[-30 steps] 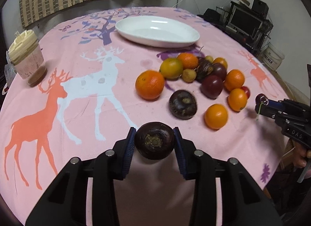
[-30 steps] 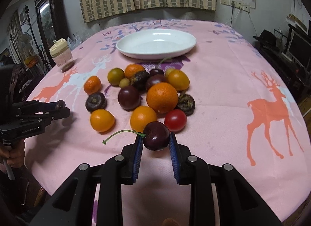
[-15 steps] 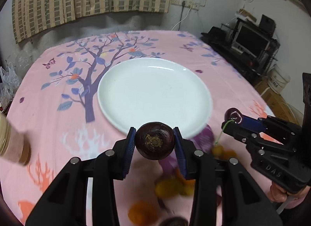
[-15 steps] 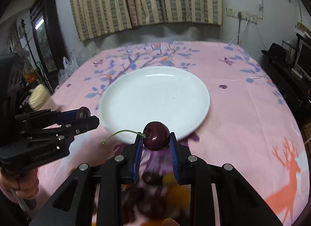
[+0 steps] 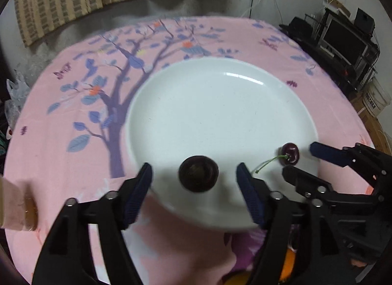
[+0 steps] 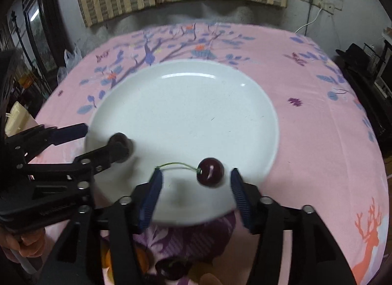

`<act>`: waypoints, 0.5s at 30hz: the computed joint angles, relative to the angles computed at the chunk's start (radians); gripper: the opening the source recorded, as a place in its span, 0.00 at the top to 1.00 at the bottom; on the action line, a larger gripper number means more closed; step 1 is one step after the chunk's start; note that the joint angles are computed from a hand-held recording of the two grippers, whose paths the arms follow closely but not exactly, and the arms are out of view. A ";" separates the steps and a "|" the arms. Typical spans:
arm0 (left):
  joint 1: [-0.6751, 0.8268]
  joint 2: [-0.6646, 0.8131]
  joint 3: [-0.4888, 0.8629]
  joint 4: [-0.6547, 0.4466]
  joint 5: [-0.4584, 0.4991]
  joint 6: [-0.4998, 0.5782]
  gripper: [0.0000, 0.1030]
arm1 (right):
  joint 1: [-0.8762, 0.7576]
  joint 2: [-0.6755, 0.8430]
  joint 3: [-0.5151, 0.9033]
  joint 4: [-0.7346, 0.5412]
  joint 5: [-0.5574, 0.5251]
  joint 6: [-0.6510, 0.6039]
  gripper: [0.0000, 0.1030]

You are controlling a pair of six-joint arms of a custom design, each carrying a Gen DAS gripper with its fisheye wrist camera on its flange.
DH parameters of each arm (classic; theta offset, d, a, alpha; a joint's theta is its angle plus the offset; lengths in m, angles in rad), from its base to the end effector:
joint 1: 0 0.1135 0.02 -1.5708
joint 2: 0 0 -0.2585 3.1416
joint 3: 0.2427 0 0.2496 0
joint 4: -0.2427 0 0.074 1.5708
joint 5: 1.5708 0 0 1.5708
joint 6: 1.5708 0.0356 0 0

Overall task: Organize fruits
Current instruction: 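Carry the mangosteen and cherry onto the white plate and open both tools, then grasp a small orange fruit with the left tool while the right tool grasps a large orange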

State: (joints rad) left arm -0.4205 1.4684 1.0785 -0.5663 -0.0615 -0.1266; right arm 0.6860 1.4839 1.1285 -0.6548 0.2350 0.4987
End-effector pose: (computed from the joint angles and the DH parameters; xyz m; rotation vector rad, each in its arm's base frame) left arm 0.2781 -0.1220 0.2445 0.3461 2.5065 -0.1420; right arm 0.2400 0.1857 0.2510 -0.1519 2.5419 0.1598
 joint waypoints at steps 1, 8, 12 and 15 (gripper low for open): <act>0.001 -0.056 -0.025 -0.007 -0.004 -0.004 0.14 | 0.018 -0.054 -0.023 -0.010 0.015 0.016 0.31; 0.013 -0.588 -0.249 -0.202 0.062 -0.053 0.05 | 0.424 -0.488 -0.213 -0.167 0.269 0.314 0.23; -0.083 -0.933 -0.420 -0.337 0.000 -0.148 0.05 | 0.845 -0.439 -0.231 -0.403 0.516 0.761 0.23; -0.128 -1.117 -0.517 -0.434 -0.012 -0.230 0.05 | 0.970 -0.358 -0.254 -0.446 0.534 0.962 0.24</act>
State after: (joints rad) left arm -0.5484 0.3519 0.5618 -1.0004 -0.0738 -0.3566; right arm 1.6563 1.1262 0.8745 -1.1009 0.7694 1.4609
